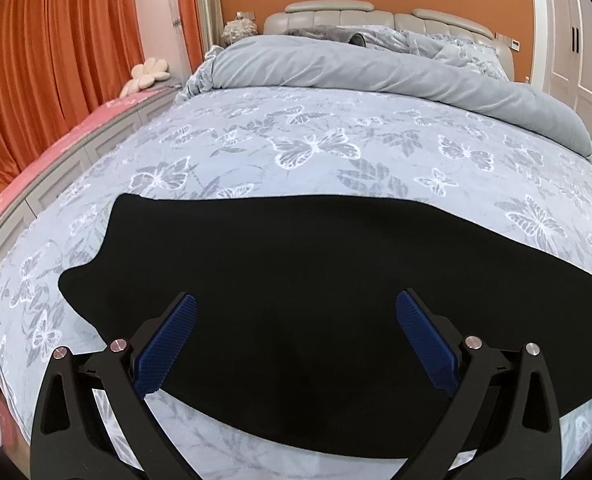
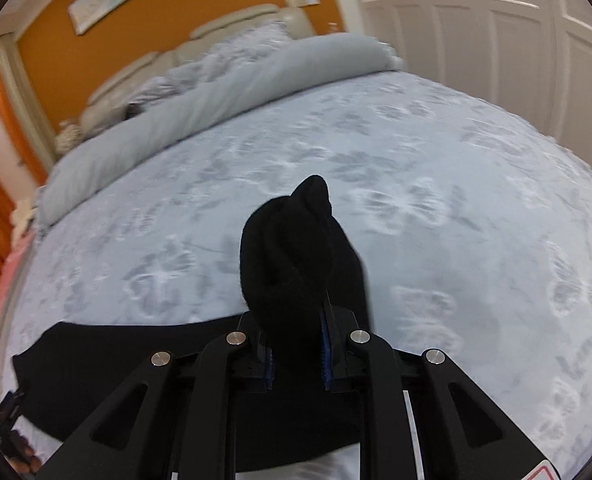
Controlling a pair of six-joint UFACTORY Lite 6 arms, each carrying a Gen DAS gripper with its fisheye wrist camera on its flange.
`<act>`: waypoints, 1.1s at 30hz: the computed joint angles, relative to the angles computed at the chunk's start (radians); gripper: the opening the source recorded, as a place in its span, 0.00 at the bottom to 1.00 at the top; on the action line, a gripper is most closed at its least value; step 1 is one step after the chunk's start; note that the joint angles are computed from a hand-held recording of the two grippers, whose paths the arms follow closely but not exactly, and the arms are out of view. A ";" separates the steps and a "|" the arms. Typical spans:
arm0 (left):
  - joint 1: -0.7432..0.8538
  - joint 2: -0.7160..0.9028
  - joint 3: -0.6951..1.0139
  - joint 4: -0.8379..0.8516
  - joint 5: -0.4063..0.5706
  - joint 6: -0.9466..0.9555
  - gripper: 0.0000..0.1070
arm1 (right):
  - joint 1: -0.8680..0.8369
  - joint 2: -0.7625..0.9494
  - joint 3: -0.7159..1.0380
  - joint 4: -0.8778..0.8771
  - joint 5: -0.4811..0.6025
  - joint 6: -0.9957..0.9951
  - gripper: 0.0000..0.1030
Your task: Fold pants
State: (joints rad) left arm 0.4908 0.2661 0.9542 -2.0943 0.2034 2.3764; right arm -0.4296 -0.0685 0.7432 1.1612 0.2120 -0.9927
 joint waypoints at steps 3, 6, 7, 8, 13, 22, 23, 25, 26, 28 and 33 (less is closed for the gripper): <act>0.008 0.008 0.016 0.179 0.008 -0.187 0.92 | -0.081 0.000 -0.021 -0.156 -0.053 0.086 0.16; -0.003 -0.007 0.002 0.211 0.018 -0.215 0.92 | -0.202 0.049 -0.015 -0.099 -0.032 0.014 0.17; -0.016 -0.021 -0.018 0.150 0.014 -0.147 0.92 | -0.246 0.085 -0.002 -0.040 -0.005 -0.070 0.18; -0.031 -0.038 -0.043 0.092 0.015 -0.074 0.92 | -0.270 0.102 -0.003 0.003 0.010 -0.126 0.21; -0.087 -0.107 -0.149 -0.077 0.030 0.150 0.92 | -0.306 0.265 0.048 0.025 -0.013 -0.212 0.60; -0.169 -0.140 -0.223 -0.183 0.035 0.278 0.92 | -0.374 0.391 0.106 0.387 0.083 -0.567 0.33; -0.172 -0.135 -0.218 -0.187 0.032 0.279 0.92 | -0.389 0.393 0.115 0.365 0.137 -0.532 0.17; -0.173 -0.119 -0.199 -0.175 0.020 0.256 0.92 | -0.359 0.315 0.082 0.406 0.149 -0.514 0.17; -0.171 -0.116 -0.193 -0.152 0.018 0.230 0.92 | -0.318 0.227 0.050 0.416 0.161 -0.512 0.17; -0.159 -0.114 -0.178 -0.075 0.018 0.141 0.92 | -0.231 0.077 0.008 0.356 0.182 -0.440 0.16; -0.087 -0.110 -0.128 0.192 0.040 -0.144 0.92 | 0.290 -0.146 0.006 0.144 0.091 -0.152 0.17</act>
State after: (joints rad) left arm 0.4035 0.1556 0.8265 -1.9021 0.2434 2.2319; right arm -0.1398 -0.2150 0.7489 1.3056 0.3030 -1.1447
